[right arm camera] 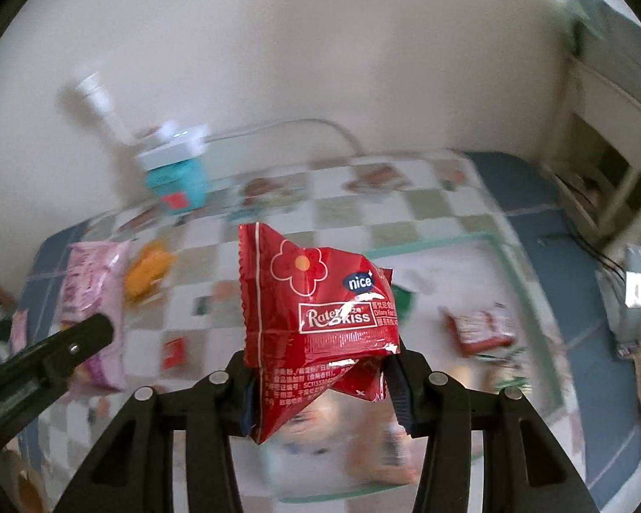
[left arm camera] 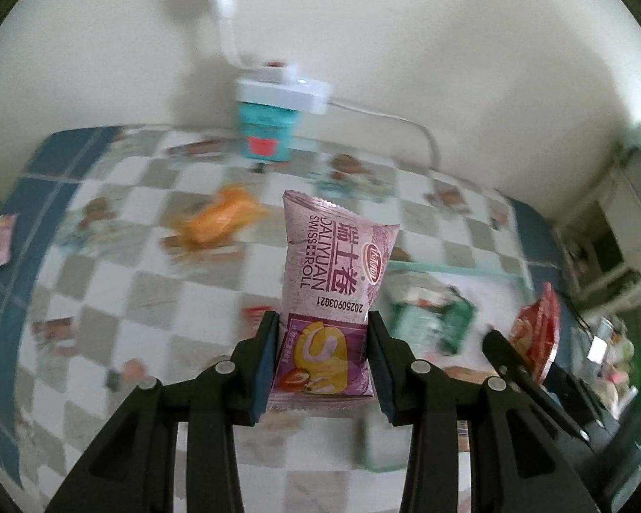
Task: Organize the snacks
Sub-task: 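Carry both packs over the white tray and open both grippers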
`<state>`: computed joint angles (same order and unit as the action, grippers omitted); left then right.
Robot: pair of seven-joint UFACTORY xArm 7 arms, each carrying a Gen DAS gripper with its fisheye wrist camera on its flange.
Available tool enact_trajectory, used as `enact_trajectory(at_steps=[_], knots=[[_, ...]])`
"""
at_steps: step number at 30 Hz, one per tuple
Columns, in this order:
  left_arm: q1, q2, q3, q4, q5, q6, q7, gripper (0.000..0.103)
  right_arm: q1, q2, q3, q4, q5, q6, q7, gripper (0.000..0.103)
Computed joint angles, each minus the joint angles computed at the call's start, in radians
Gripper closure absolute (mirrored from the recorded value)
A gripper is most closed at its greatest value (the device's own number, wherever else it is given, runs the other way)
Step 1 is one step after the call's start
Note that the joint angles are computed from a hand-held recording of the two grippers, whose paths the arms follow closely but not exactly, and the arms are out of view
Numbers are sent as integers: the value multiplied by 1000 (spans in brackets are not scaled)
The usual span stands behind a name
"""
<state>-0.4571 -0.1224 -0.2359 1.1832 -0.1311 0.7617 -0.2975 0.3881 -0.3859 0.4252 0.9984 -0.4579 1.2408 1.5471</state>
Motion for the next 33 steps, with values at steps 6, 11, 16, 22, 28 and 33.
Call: enact_trajectory(at_steps=[6, 11, 16, 22, 28, 33], knots=[[-60, 117, -38, 124, -53, 17, 53, 61, -26, -145, -55, -147, 61, 1, -52, 52], [-109, 221, -57, 218, -47, 44, 50, 61, -81, -228, -118, -264, 107, -67, -164, 52], [-151, 314, -57, 288, 3, 64, 13, 61, -154, -267, -166, -337, 150, -115, -249, 52], [-183, 383, -50, 322, 26, 86, -18, 61, -213, -254, -183, -368, 183, -152, -324, 49], [-181, 371, -39, 302, 30, 73, -41, 29, -227, -251, -164, -361, 186, -140, -367, 33], [-163, 307, -25, 253, 57, 56, -75, 23, -219, -258, -147, -347, 209, -116, -356, 29]])
